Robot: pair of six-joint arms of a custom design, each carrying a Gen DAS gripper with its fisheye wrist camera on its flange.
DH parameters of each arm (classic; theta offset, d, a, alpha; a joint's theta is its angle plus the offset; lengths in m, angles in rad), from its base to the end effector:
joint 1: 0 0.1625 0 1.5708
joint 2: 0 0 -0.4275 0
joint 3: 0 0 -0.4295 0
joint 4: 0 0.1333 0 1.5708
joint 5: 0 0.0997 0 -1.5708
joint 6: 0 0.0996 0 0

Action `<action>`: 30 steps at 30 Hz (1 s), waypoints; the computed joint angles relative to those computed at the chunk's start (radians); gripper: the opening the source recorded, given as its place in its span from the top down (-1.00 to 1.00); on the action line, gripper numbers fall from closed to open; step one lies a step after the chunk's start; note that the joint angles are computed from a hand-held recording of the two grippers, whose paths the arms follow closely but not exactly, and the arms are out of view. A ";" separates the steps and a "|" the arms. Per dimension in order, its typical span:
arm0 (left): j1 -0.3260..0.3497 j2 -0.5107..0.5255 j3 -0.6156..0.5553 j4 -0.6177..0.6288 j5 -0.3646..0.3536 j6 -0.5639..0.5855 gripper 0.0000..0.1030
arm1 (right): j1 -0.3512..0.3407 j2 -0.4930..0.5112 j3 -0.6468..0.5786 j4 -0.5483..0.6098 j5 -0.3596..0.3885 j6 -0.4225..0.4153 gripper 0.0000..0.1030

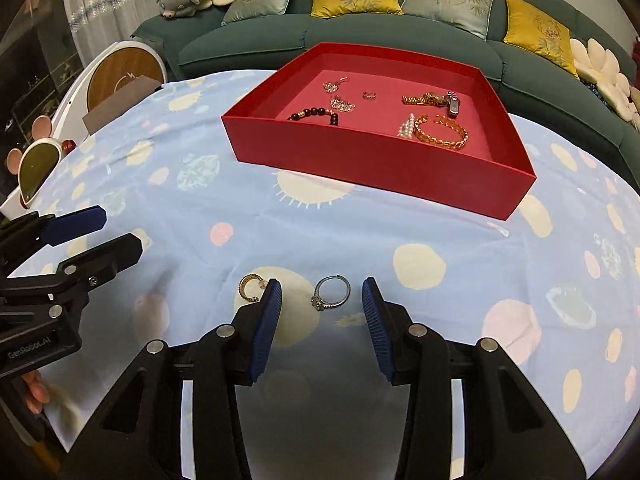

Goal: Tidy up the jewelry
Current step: 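Close the right tool on the silver ring, then grasp the gold hoop earring with the left tool while the right tool holds the ring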

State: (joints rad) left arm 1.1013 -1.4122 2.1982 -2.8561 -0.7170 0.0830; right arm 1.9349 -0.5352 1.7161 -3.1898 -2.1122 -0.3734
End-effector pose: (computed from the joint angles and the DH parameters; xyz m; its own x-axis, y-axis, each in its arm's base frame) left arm -0.0358 -0.5312 0.2710 -0.7138 0.0404 -0.6992 0.4580 0.7823 -0.4223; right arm 0.3107 -0.5852 -0.0517 -0.7005 -0.4026 0.5893 -0.6208 0.7511 -0.2248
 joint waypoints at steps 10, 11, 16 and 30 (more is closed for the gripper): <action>0.007 -0.013 -0.001 0.022 -0.051 -0.018 -0.17 | -0.003 0.027 -0.021 0.004 -0.022 -0.022 0.36; 0.007 -0.014 -0.003 0.025 -0.063 -0.022 -0.17 | -0.005 0.026 -0.021 0.002 -0.021 -0.020 0.40; 0.002 -0.003 -0.006 0.010 -0.081 -0.023 -0.17 | -0.007 0.023 -0.018 -0.003 -0.022 -0.015 0.58; -0.013 0.069 -0.031 -0.001 -0.102 -0.020 -0.17 | -0.013 -0.044 0.040 -0.039 0.003 0.003 0.61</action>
